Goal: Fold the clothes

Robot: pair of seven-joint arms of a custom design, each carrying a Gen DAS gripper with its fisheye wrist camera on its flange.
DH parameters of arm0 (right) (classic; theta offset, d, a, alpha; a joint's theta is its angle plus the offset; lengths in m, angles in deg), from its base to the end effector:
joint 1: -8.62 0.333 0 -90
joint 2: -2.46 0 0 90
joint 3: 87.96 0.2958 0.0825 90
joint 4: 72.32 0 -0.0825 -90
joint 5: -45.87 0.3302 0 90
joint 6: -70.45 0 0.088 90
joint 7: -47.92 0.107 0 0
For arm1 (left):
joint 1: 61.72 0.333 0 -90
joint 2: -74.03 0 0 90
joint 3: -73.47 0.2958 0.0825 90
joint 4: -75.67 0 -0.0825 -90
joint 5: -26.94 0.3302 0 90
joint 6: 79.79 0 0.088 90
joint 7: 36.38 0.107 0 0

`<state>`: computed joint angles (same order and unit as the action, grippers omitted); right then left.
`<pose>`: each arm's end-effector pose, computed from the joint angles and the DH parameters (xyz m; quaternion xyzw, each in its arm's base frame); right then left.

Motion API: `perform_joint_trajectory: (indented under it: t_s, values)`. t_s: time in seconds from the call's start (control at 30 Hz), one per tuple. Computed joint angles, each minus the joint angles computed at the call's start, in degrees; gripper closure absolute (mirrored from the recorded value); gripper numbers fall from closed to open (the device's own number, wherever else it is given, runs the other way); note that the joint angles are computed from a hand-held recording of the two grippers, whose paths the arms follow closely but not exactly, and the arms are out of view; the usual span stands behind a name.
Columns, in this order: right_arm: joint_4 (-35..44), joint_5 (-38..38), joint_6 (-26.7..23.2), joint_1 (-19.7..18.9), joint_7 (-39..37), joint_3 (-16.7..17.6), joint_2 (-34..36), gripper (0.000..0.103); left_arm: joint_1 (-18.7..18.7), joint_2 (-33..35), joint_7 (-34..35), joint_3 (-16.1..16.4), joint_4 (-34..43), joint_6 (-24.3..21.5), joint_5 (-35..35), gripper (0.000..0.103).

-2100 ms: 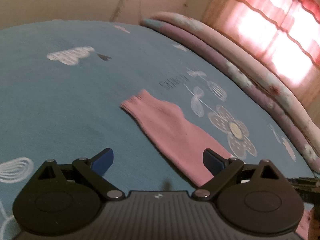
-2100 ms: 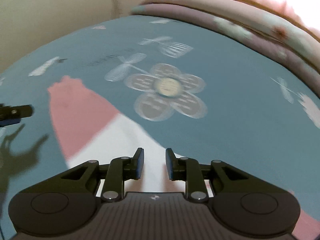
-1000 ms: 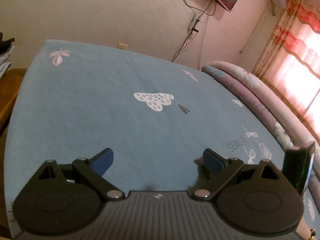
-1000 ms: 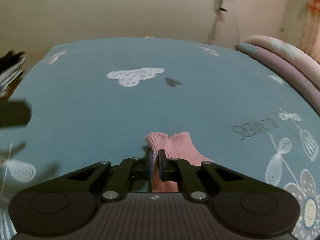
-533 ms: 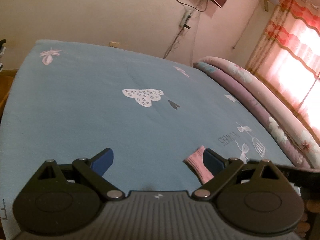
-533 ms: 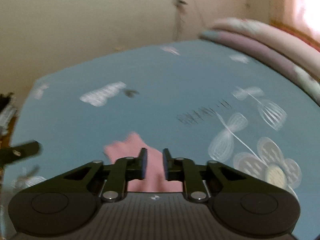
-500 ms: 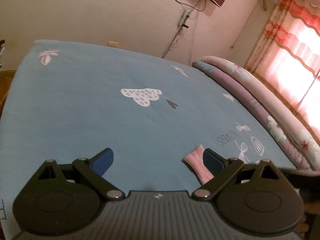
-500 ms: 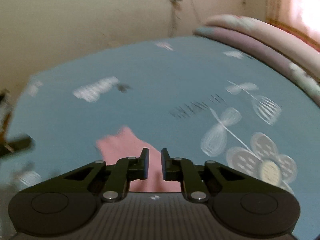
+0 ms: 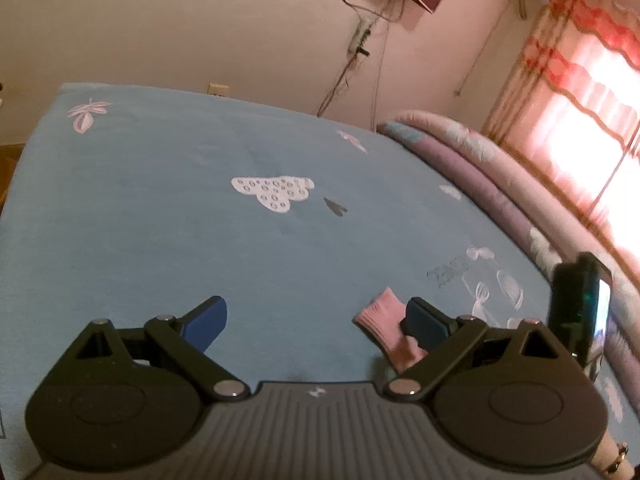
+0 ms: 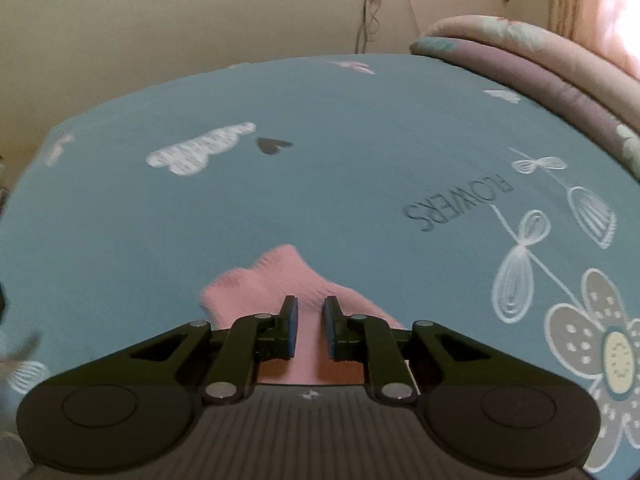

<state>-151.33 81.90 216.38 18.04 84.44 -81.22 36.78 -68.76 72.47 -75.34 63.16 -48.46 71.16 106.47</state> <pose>0.6811 0.1677 0.4323 -0.8496 0.3708 -0.1190 0.3556 0.4835 -0.1774 0.4528 -0.8185 0.3187 -0.3726 0.2996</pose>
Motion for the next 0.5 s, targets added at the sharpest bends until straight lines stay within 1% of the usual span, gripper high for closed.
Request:
perform_joint_trajectory:
  t_s: [0.03,0.1,0.17,0.23,0.3,0.37,0.43,0.47,0.5]
  values:
    - [-1.19,1.91,-0.59,-1.23,-0.92,1.01,-1.17,0.085,0.01,-0.45,-1.2,-0.01,-0.45,-0.57,0.38,0.007]
    - [-3.42,3.09,-1.51,-1.92,-1.67,1.0,-3.19,0.085,0.09,-1.19,-3.0,-0.09,-1.24,-1.72,0.1,0.007]
    - [-4.63,2.85,-3.17,-1.84,-2.28,0.55,-4.13,0.085,0.36,-1.58,-4.62,-0.03,-1.74,-1.36,0.41,0.007]
    - [-5.35,1.1,-1.57,-0.05,-1.98,-0.4,-3.79,0.085,0.53,-1.64,-4.79,-0.07,-1.75,-0.61,0.92,0.007]
    - [-5.28,2.28,1.7,0.83,-2.0,0.28,-2.6,0.085,0.47,-1.51,-4.29,-0.28,-1.41,-0.82,1.29,0.007]
    - [-3.04,1.86,2.24,1.82,0.36,0.06,-0.89,0.084,0.33,-1.36,-3.7,-0.45,-1.03,-1.13,1.48,0.007]
    - [0.28,-0.05,-2.19,1.96,4.98,-1.03,-0.15,0.084,0.32,-1.07,-2.8,-0.38,-0.65,-0.67,1.62,0.007]
    - [-0.19,0.57,-3.63,0.71,4.39,-0.5,-1.38,0.084,0.33,-0.88,-2.65,-0.31,-0.49,-0.4,1.57,0.007]
    - [-0.76,1.23,-4.95,-0.39,3.74,-0.2,-2.7,0.08,0.34,-0.69,-2.5,-0.25,-0.33,-0.1,1.5,0.007]
